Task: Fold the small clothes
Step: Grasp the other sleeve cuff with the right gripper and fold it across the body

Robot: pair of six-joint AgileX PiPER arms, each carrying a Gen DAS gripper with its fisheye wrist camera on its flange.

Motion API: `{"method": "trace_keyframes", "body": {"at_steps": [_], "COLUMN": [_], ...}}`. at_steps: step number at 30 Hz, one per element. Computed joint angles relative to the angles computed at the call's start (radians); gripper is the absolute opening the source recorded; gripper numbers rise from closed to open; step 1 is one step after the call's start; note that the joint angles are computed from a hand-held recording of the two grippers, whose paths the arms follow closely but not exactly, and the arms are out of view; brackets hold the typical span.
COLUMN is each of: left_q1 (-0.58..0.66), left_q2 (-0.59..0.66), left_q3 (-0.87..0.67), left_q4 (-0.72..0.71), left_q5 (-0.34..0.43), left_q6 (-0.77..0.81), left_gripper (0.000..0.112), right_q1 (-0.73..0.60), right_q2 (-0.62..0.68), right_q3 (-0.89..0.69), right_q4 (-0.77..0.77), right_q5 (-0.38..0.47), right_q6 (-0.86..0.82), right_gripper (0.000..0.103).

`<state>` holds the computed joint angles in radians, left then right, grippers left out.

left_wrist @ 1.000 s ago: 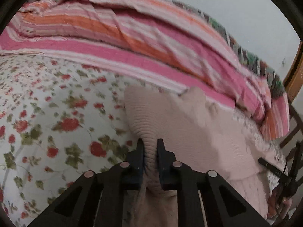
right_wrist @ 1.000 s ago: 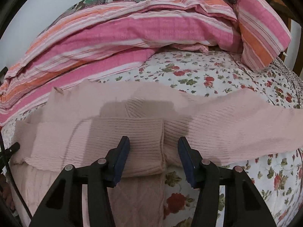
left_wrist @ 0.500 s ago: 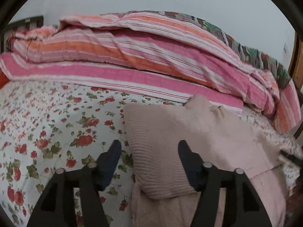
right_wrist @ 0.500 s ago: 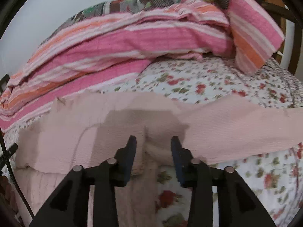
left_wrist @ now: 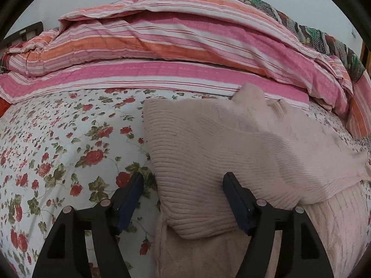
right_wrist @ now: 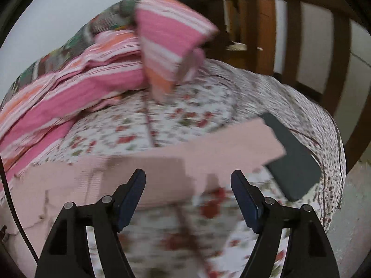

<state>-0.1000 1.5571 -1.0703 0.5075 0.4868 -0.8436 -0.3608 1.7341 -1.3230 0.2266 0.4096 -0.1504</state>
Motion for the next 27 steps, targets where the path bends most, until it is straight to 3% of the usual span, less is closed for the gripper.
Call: {"method": "trace_keyframes", "body": {"at_steps": [3, 5, 7, 9, 15, 16, 17, 19, 27], "left_q1": [-0.007, -0.013, -0.016, -0.016, -0.016, -0.018, -0.018, -0.018, -0.008], "left_q2": [0.007, 0.014, 0.015, 0.016, 0.024, 0.026, 0.026, 0.026, 0.020], "left_q3": [-0.006, -0.014, -0.015, -0.016, -0.023, -0.024, -0.025, -0.025, -0.019], "left_q4": [0.016, 0.027, 0.037, 0.033, 0.026, 0.031, 0.032, 0.034, 0.008], "left_q5": [0.007, 0.018, 0.023, 0.022, 0.024, 0.027, 0.027, 0.028, 0.014], "left_q6": [-0.014, -0.020, -0.028, -0.026, -0.018, -0.021, -0.021, -0.022, 0.000], "left_gripper": [0.071, 0.072, 0.072, 0.072, 0.073, 0.073, 0.073, 0.073, 0.073], "right_q1": [-0.087, -0.119, -0.123, -0.104, -0.050, -0.035, -0.030, -0.020, 0.094], "right_q2": [0.059, 0.113, 0.134, 0.133, 0.211, 0.221, 0.225, 0.231, 0.109], "right_q3": [-0.019, -0.055, -0.062, -0.065, -0.206, -0.230, -0.244, -0.278, -0.252], "right_q4": [0.275, 0.346, 0.382, 0.320, 0.046, -0.044, -0.097, -0.150, -0.410], "right_q5": [0.056, 0.109, 0.075, 0.040, 0.049, 0.051, 0.053, 0.074, 0.058], "right_q6": [-0.277, -0.328, -0.361, -0.306, -0.049, 0.032, 0.074, 0.096, 0.286], "right_gripper": [0.075, 0.075, 0.075, 0.075, 0.071, 0.058, 0.032, 0.008, 0.006]}}
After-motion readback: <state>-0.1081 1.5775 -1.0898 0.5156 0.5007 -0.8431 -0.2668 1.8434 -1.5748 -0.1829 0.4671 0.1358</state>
